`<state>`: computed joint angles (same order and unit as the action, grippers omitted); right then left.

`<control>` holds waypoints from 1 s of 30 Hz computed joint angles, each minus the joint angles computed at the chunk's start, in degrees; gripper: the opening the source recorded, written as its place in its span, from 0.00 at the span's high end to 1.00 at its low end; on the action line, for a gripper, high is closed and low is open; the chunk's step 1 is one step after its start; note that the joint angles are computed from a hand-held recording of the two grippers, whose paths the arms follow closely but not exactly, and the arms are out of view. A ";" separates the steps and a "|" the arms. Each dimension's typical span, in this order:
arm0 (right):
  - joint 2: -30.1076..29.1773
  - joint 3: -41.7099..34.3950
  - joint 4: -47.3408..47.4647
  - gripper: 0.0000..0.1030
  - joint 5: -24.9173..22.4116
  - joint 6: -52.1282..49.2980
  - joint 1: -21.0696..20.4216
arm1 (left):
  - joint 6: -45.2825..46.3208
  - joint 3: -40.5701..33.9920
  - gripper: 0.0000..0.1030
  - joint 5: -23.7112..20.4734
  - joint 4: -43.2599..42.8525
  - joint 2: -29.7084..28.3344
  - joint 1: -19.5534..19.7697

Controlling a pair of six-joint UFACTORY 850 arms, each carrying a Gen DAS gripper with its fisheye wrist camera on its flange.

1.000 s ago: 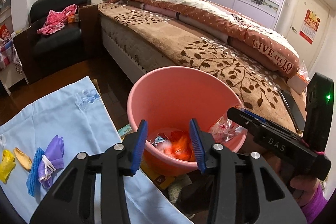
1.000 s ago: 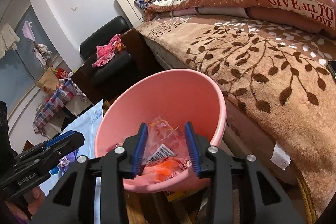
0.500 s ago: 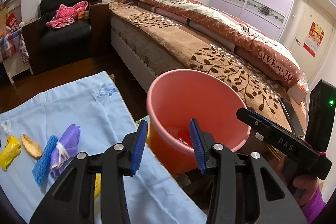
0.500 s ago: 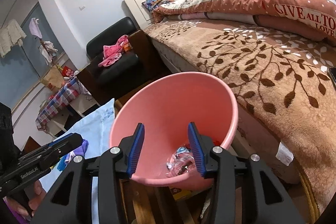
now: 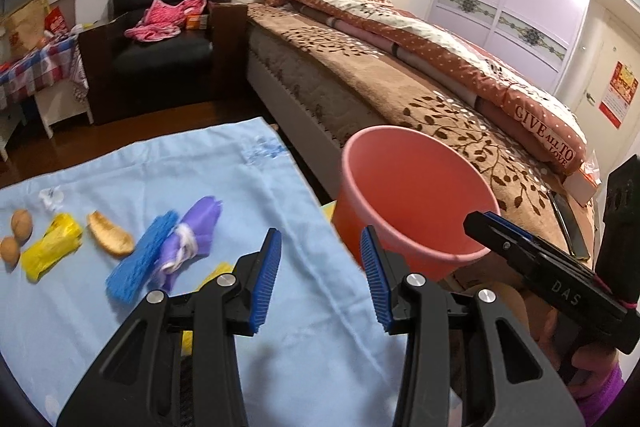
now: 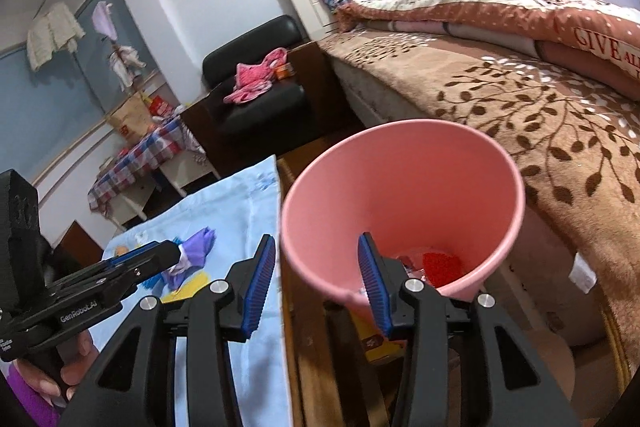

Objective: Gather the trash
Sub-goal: 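Move both open tools back over the table, then grasp the blue mesh scrubber with the left tool while the right tool grasps the yellow foam net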

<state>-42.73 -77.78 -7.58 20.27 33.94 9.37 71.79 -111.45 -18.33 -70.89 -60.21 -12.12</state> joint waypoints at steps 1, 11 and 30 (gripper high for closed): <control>-0.04 -0.05 -0.40 0.59 -0.18 0.01 0.37 | 0.77 0.86 0.60 0.29 -1.01 0.43 0.27; -0.86 -1.40 -6.57 0.59 -2.02 2.36 2.95 | 14.21 8.04 0.60 3.78 -13.60 3.74 2.64; -3.39 -4.85 -20.63 0.59 -4.96 12.72 4.40 | 3.88 4.16 0.60 6.71 -0.83 0.27 6.57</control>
